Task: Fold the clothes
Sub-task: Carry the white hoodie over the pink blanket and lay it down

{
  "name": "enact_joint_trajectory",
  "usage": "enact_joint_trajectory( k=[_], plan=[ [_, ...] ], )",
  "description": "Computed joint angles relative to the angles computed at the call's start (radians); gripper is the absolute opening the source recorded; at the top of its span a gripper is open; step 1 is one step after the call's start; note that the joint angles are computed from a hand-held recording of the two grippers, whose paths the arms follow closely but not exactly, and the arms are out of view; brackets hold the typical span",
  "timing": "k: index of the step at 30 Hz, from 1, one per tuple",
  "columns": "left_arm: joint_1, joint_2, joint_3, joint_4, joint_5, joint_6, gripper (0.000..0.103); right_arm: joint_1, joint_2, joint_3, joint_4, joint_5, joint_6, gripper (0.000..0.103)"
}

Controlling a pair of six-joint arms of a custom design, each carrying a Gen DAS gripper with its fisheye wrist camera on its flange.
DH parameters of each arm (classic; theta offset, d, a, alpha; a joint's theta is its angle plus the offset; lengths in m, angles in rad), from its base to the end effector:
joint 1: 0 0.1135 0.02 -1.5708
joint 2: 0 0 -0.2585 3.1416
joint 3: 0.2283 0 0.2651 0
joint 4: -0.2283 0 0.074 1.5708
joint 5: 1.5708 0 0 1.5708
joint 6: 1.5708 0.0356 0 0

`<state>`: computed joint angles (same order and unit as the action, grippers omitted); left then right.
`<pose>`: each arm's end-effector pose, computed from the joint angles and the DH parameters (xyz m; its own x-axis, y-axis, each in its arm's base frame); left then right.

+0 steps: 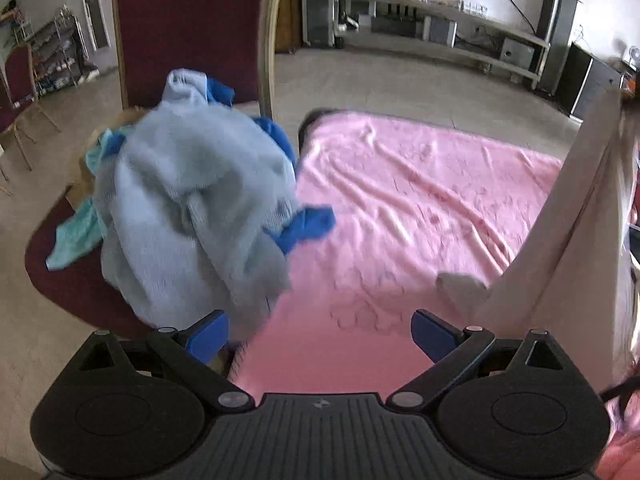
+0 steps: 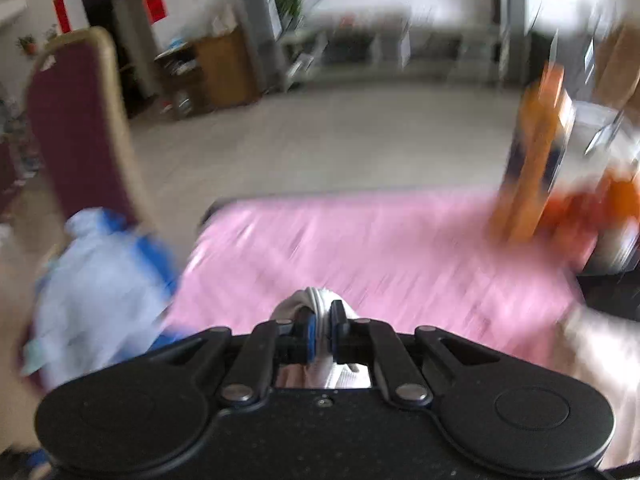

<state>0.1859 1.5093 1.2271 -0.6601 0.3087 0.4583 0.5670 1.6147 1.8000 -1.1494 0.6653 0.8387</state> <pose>0.3286 0.0508 0.2699 -0.7132 0.2948 -0.6360 0.3512 0.9354 0.0397 0.2921 0.1599 0.3945 -0.5567 0.3392 -0.7583 0.4314 0.8981 0.0851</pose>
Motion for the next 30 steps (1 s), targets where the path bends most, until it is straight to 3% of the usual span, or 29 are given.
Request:
enact_joint_trajectory(
  k=[2, 5, 8, 9, 12, 15, 17, 19, 22, 25, 28, 30],
  plan=[
    [-0.004, -0.013, 0.018, 0.017, 0.013, -0.022, 0.099, 0.02, 0.079, 0.224, -0.05, 0.164, -0.12, 0.007],
    [0.008, -0.034, 0.032, 0.01, 0.064, -0.038, 0.099, 0.145, 0.152, 0.5, -0.022, 0.386, -0.389, 0.007],
    [0.03, -0.06, 0.029, -0.003, 0.124, -0.041, 0.1, 0.321, 0.17, 0.551, 0.016, 0.544, -0.584, 0.007],
    [0.04, -0.071, 0.017, -0.006, 0.135, -0.031, 0.1, 0.363, 0.169, 0.533, 0.006, 0.571, -0.59, 0.007],
    [0.076, -0.112, -0.048, -0.015, 0.141, 0.036, 0.1, 0.467, 0.172, 0.418, -0.156, 0.531, -0.427, 0.008],
    [0.122, -0.139, -0.126, -0.022, 0.13, 0.136, 0.1, 0.491, 0.179, 0.278, -0.262, 0.287, -0.25, 0.011],
    [0.15, -0.134, -0.158, -0.031, 0.123, 0.191, 0.1, 0.494, 0.138, 0.145, -0.227, 0.107, -0.196, 0.031],
    [0.164, -0.117, -0.171, -0.031, 0.119, 0.214, 0.1, 0.506, 0.04, -0.012, -0.151, 0.027, -0.117, 0.04],
    [0.144, -0.113, -0.186, -0.009, 0.098, 0.205, 0.099, 0.517, -0.093, -0.117, -0.153, 0.062, 0.074, 0.057],
    [0.106, -0.112, -0.188, 0.007, 0.092, 0.186, 0.1, 0.502, -0.22, -0.197, -0.181, 0.133, 0.234, 0.058],
    [0.057, -0.077, -0.165, 0.02, 0.09, 0.127, 0.1, 0.428, -0.339, -0.303, -0.14, 0.141, 0.285, 0.059],
    [0.015, -0.04, -0.149, 0.045, 0.083, 0.069, 0.099, 0.364, -0.389, -0.383, -0.071, 0.127, 0.245, 0.059]
  ],
)
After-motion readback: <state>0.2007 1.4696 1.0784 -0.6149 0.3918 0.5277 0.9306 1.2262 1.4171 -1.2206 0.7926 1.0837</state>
